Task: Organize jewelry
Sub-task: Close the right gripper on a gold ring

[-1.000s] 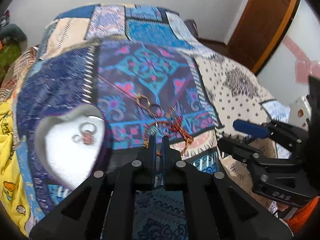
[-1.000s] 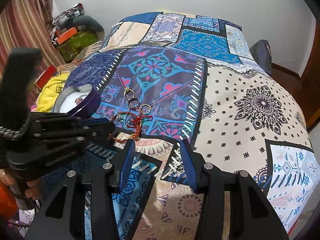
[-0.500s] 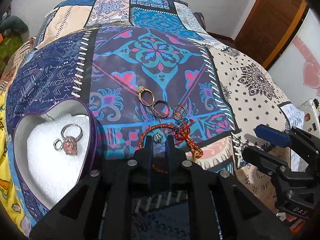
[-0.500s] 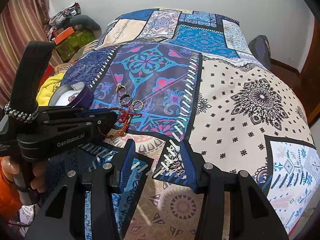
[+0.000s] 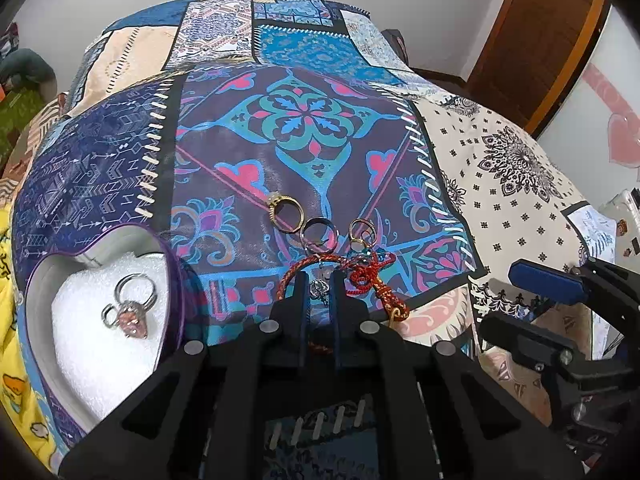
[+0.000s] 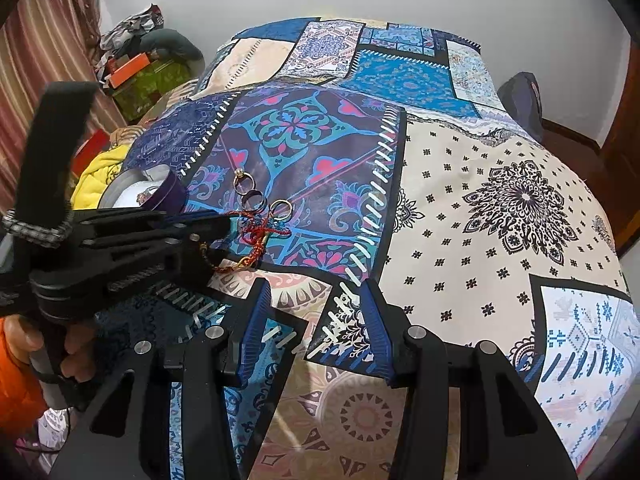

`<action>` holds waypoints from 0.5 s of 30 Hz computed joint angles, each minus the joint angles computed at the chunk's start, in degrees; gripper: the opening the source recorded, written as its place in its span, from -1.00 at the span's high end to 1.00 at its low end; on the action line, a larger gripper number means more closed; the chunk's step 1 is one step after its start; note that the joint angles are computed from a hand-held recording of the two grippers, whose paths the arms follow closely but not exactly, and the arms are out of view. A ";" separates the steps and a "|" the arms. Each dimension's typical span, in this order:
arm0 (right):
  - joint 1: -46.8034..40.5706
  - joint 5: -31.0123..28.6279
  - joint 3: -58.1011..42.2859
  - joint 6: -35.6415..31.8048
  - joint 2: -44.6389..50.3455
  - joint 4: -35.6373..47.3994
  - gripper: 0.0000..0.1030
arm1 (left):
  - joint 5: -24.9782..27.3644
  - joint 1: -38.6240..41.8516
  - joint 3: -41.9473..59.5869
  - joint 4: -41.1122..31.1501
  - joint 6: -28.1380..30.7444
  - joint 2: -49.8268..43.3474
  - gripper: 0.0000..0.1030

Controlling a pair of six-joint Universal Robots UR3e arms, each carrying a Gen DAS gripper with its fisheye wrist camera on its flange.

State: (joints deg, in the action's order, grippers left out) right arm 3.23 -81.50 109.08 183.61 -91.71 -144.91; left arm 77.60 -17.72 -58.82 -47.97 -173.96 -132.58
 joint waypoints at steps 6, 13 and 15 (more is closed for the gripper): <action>1.15 -0.42 -3.39 0.17 2.75 0.10 0.17 | -3.32 3.01 -8.73 5.42 -1.11 6.81 0.85; 4.44 -1.07 -14.11 -0.18 11.10 0.25 0.17 | -5.23 6.70 -12.80 8.42 -0.62 12.73 0.85; 5.06 -0.58 -17.95 -0.68 14.14 1.28 0.17 | -6.31 8.17 -13.09 8.83 -0.71 13.68 0.85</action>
